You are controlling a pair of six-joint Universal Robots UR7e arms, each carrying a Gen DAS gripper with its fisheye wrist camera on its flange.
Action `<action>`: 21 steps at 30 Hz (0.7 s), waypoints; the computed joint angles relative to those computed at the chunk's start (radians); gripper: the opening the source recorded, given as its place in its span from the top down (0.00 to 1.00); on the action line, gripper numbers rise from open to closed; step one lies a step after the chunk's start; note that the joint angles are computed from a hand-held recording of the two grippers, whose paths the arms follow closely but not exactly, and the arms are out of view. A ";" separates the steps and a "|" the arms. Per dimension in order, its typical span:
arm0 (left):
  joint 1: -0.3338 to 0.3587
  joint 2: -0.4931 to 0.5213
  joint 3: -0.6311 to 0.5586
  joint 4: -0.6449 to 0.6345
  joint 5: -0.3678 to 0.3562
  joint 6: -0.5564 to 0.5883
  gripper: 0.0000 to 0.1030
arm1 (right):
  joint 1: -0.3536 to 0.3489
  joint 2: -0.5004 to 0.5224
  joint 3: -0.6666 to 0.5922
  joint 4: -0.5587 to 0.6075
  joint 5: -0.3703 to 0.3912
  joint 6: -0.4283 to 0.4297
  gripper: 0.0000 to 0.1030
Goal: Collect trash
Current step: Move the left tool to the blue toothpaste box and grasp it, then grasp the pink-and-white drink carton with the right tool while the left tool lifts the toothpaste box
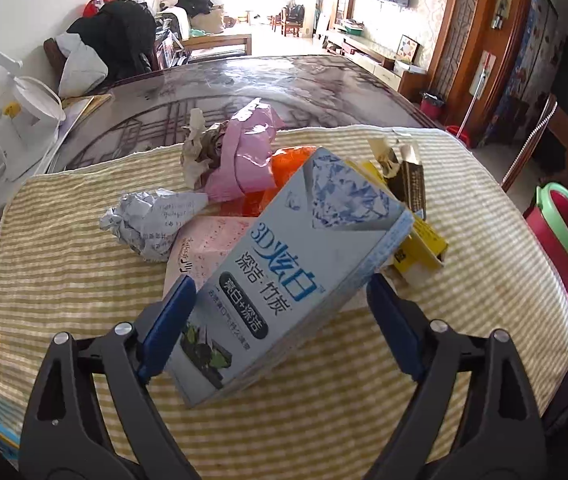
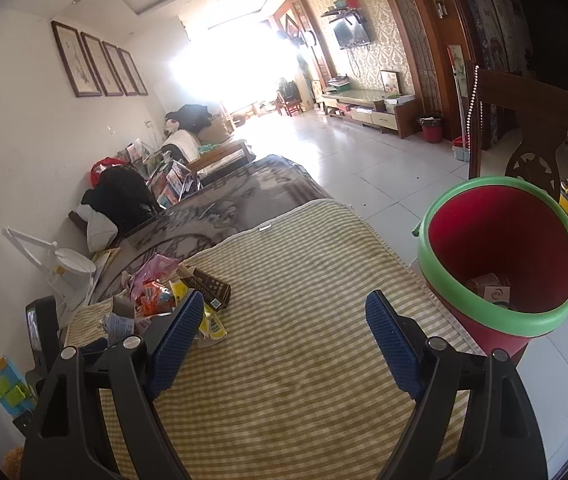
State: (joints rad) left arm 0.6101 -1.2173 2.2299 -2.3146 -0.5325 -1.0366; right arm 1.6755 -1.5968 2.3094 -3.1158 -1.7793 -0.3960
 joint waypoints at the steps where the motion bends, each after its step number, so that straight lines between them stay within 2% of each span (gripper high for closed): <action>1: 0.004 -0.007 0.007 -0.016 0.000 0.005 0.17 | 0.009 0.005 0.000 0.004 -0.005 -0.002 0.22; 5: 0.004 -0.011 0.010 0.003 0.009 -0.003 0.23 | 0.035 0.012 0.012 0.015 -0.010 -0.016 0.22; 8: -0.018 -0.019 0.014 0.042 0.026 -0.027 0.36 | 0.054 0.012 0.021 0.024 -0.014 -0.029 0.22; 10: -0.037 -0.034 0.013 0.111 0.052 -0.079 0.50 | 0.066 0.011 0.027 0.032 -0.020 -0.030 0.22; 12: -0.048 -0.055 0.024 0.140 0.055 -0.114 0.53 | 0.075 0.009 0.031 0.041 -0.024 -0.032 0.22; 15: -0.064 -0.104 0.055 0.128 0.039 -0.150 0.56 | 0.081 0.007 0.035 0.052 -0.025 -0.035 0.22; 18: -0.101 -0.192 0.102 0.154 0.008 -0.259 0.60 | 0.089 0.008 0.037 0.058 -0.028 -0.031 0.22; 21: -0.144 -0.303 0.187 0.068 -0.055 -0.333 0.64 | 0.098 0.025 0.029 0.080 -0.031 -0.034 0.22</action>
State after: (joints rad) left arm 0.4656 -1.5202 2.4165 -2.2462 -0.5871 -1.3696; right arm 1.7732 -1.5715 2.3380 -3.0355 -1.8106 -0.4298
